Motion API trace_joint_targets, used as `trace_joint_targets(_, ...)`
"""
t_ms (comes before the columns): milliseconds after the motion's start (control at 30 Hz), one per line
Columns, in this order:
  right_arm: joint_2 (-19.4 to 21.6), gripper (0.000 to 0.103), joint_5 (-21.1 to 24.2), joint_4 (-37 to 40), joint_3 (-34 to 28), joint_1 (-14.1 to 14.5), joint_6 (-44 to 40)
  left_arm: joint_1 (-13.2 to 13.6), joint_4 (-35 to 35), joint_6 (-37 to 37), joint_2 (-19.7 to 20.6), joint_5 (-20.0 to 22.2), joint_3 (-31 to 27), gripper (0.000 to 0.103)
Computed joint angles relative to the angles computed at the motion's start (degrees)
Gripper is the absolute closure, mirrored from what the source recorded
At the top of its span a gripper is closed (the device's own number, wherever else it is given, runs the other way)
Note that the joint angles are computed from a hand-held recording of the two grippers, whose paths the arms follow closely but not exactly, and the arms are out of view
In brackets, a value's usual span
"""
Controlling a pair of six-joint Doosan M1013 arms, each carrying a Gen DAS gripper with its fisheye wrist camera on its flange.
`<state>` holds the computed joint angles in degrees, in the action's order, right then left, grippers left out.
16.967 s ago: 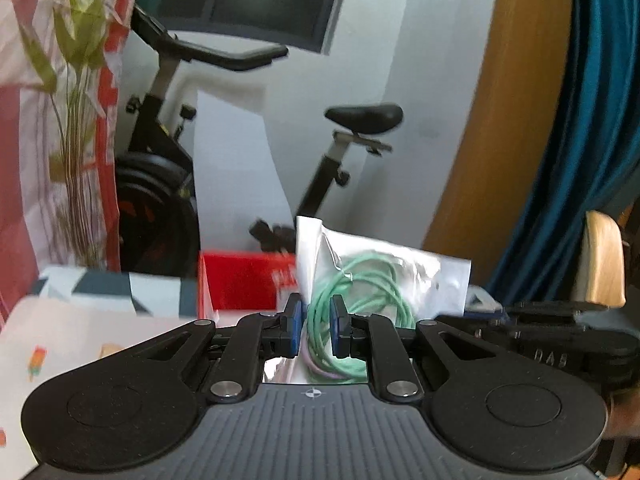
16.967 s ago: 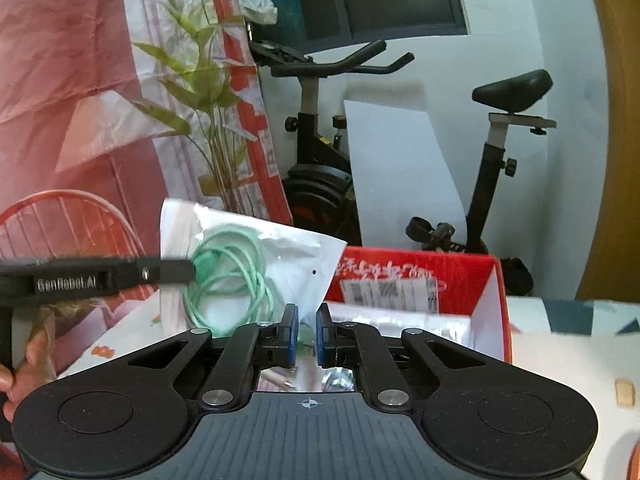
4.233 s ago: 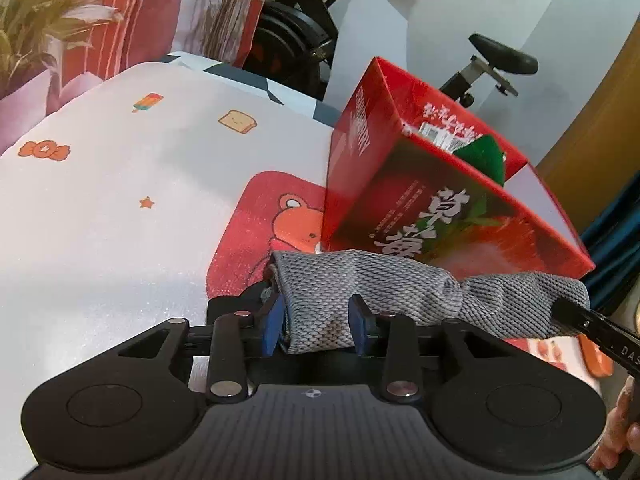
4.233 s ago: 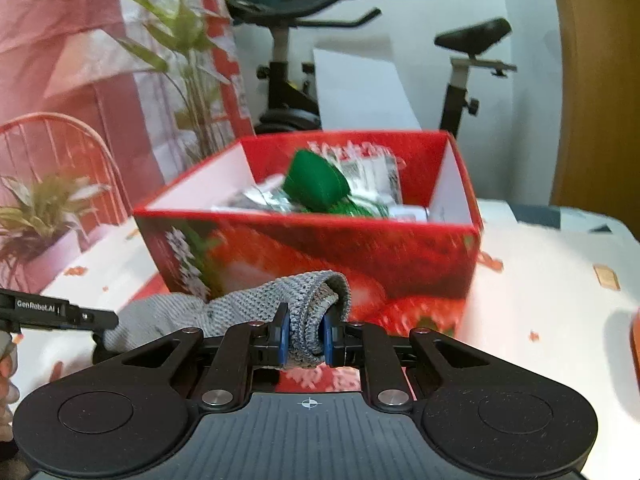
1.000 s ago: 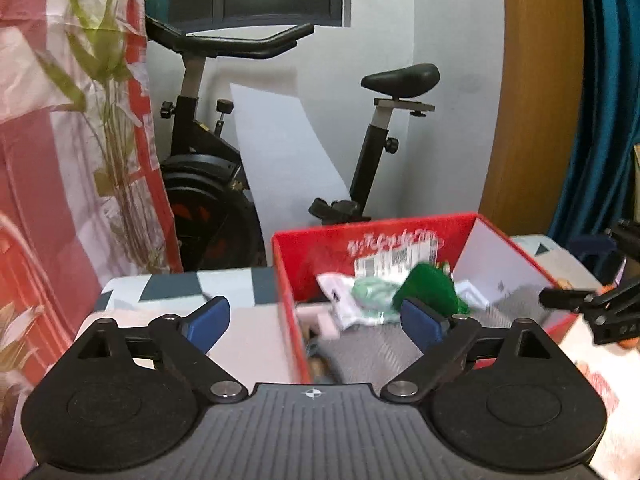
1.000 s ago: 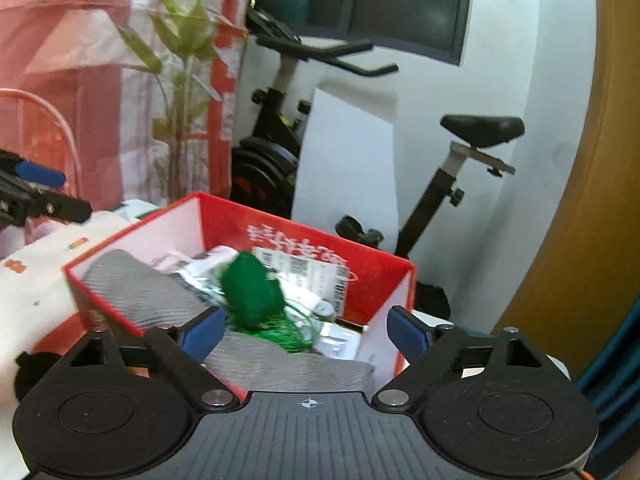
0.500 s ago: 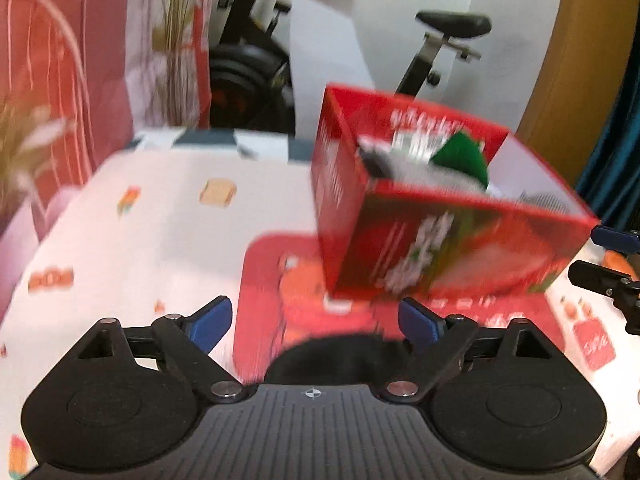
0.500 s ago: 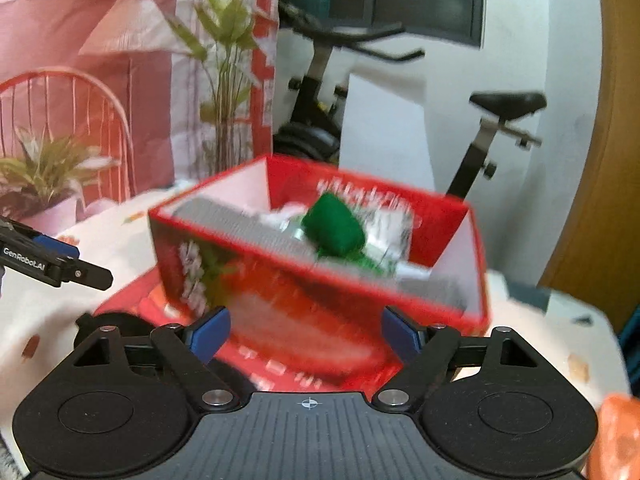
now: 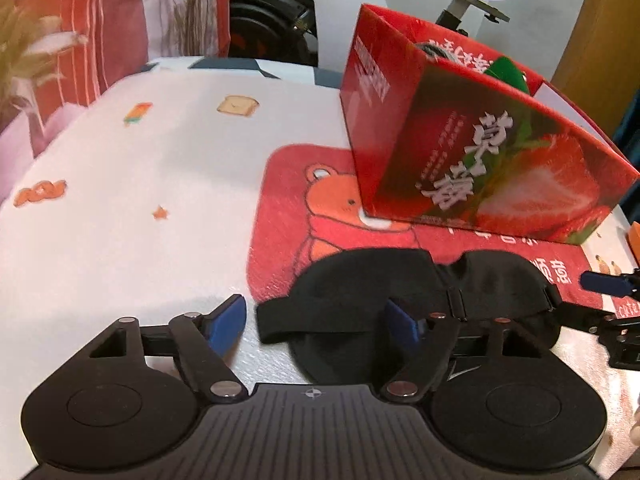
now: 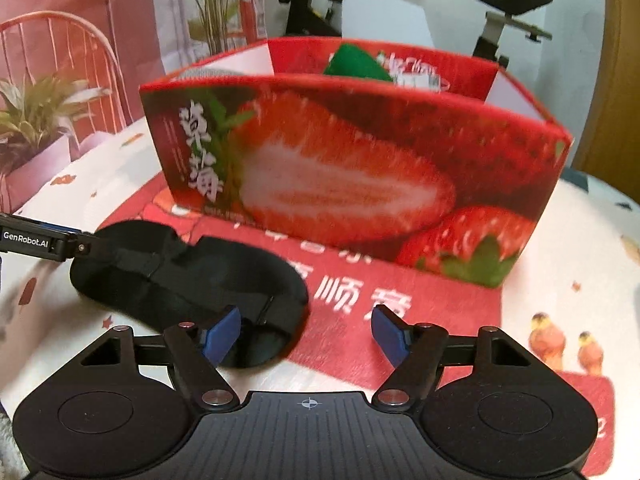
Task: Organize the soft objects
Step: 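Close both grippers on the black eye mask's strap edge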
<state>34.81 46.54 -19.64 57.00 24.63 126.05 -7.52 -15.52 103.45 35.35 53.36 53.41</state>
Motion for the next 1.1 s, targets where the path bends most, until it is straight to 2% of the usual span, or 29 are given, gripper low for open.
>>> trace_joint_targets(267, 1.20, 0.039, 0.68, 4.13, -1.39, -0.36, -0.66, -0.57, -3.83, 4.62, -0.83, -1.09, 2.03, 0.028)
trace_joint_targets(567, 0.78, 0.039, -2.85, 5.11, -0.02, -0.75, 3.83, -1.45, -4.17, 7.59, -2.20, -2.95, 4.69, 0.029)
trace_joint_targets(633, 0.64, 0.046, -3.71, 4.85, 0.31, -0.77, 4.89, -1.38, -4.29, 7.41, -2.27, -3.11, 4.83, 0.029)
trace_joint_targets(767, 0.04, 0.051, -5.91, 4.22, 1.37, -0.68, 5.30, -1.24, -5.02, 6.42, -2.21, -2.77, 4.62, 0.029)
trace_joint_targets(933, -0.46, 0.075, -6.33, 3.34, 1.98, -0.80, 7.16, -1.13, -5.38, 4.87, -2.13, -2.19, 4.29, 0.029)
trace_joint_targets(1033, -0.59, 0.088, -5.89, 2.24, 2.21, -0.89, 8.96, -1.15, -5.08, 4.18, -2.24, -2.07, 4.29, 0.034)
trace_joint_targets(1100, -0.83, 0.090, -6.09, 1.51, 2.67, -0.95, 10.22, -1.16, -4.70, 3.62, -2.41, -2.21, 4.47, 0.046)
